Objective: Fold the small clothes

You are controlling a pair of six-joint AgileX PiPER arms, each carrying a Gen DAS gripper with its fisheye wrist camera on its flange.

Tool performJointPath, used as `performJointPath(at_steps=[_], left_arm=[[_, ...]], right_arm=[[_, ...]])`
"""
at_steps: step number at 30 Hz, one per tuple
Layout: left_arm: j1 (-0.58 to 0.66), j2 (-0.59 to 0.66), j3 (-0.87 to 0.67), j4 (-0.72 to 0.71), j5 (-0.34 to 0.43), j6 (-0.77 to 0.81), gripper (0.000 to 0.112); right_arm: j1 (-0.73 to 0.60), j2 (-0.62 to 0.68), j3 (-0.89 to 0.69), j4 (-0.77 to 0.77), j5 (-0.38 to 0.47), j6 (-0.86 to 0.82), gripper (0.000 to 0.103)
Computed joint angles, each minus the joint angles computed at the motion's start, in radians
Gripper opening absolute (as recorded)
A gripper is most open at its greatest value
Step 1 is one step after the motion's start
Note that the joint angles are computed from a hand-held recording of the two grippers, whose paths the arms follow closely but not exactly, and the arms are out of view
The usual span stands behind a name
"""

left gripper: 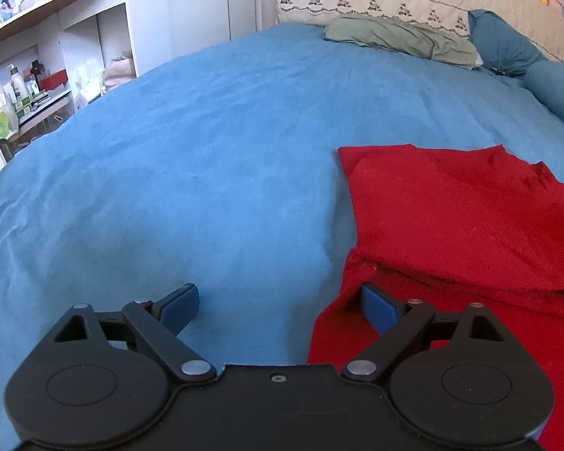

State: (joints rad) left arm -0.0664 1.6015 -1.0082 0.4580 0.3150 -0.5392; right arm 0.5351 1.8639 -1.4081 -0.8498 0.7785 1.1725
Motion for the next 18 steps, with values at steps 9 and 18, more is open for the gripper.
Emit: performJointPath(at_steps=[9,18], left_arm=[[-0.001,-0.01,-0.012,-0.025,0.015,0.01,0.094],[-0.016,-0.027,-0.001,-0.007,-0.004,0.008,0.094]], right_arm=[[0.015,-0.043,0.092,-0.043,-0.025,0.059,0.063],[-0.003,-0.085,0.213,-0.013,-0.256,0.059,0.085]])
